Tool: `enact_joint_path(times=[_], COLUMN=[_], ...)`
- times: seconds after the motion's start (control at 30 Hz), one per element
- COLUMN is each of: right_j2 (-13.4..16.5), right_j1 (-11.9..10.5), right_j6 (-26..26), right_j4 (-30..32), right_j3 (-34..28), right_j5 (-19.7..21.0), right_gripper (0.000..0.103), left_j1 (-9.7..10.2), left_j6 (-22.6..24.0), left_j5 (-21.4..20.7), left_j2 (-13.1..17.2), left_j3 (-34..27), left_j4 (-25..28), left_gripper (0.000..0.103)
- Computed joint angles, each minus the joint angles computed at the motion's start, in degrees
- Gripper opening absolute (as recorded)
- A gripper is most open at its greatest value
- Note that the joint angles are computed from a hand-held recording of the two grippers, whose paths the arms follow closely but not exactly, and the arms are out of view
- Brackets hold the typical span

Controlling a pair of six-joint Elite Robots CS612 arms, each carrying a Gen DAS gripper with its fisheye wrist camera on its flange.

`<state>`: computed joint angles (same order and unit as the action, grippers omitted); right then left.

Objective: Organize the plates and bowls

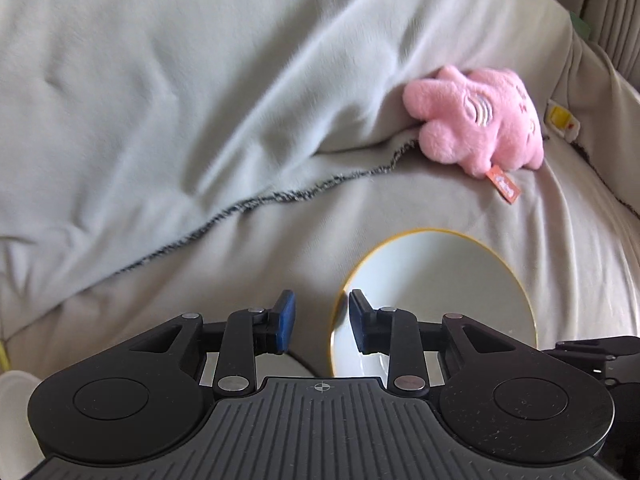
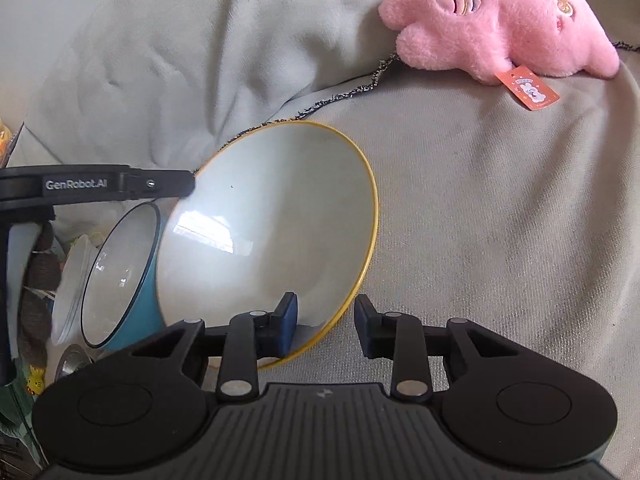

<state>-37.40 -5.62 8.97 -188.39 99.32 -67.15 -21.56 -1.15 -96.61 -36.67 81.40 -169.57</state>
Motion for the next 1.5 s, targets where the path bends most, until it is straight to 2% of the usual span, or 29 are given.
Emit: enact_joint_path(times=[0.13, 0.17, 0.2, 0.27, 0.33, 0.47, 0.73, 0.93, 1.07, 1.2, 1.37, 1.5], right_j2=[0.2, 0.2, 0.1, -0.2, -0.5, -1.6, -4.7, -6.5, -7.1, -6.9, -7.3, -8.0], right_j1=[-0.3, -0.2, -0.1, 0.1, 0.1, -0.5, -2.7, -3.1, -2.7, -2.3, -1.7, -1.2], right_j6=[0.9, 0.5, 0.0, -0.9, -1.5, -2.3, -6.7, -9.5, -11.3, -10.6, -10.3, -10.3], right_j4=[0.0, 0.0, 0.0, 0.1, 0.0, -1.4, -3.4, -3.9, -4.3, -5.2, -4.8, -6.9], right_j3=[-0.3, -0.3, -0.3, -0.1, 0.3, 2.6, 9.9, 14.1, 15.3, 15.0, 14.8, 15.3], right_j5=[1.6, 1.4, 1.3, 0.7, 0.3, -0.6, -0.3, -0.9, -1.7, -3.2, -5.1, -7.4], right_gripper=[0.030, 0.029, 0.025, 0.025, 0.024, 0.024, 0.024, 0.026, 0.026, 0.026, 0.028, 0.031], left_j1=[-0.47, -0.55, -0.89, -1.73, -2.27, -3.15, -6.02, -7.14, -7.14, -6.74, -5.72, -4.56], left_j6=[0.8, 0.9, 1.2, 1.9, 1.3, -0.2, -1.4, -3.1, -3.4, -4.0, -5.4, -6.9], left_j5=[-0.7, -1.3, -0.6, 2.3, 3.8, 3.7, 4.8, 5.6, 5.4, 4.2, 1.4, -1.7], left_j2=[1.3, 1.5, 1.4, 0.8, 0.0, -2.1, -6.7, -9.1, -9.8, -10.5, -11.5, -12.4], left_j3=[-1.9, -2.1, -1.9, -1.5, -0.9, 1.4, 9.1, 12.6, 14.0, 15.5, 17.4, 18.9], left_j4=[3.2, 3.9, 3.9, 5.1, 6.6, 10.2, 11.7, 14.0, 14.5, 13.5, 10.2, 6.2], left_gripper=[0.032, 0.036, 0.039, 0.040, 0.038, 0.038, 0.037, 0.037, 0.035, 0.032, 0.027, 0.026])
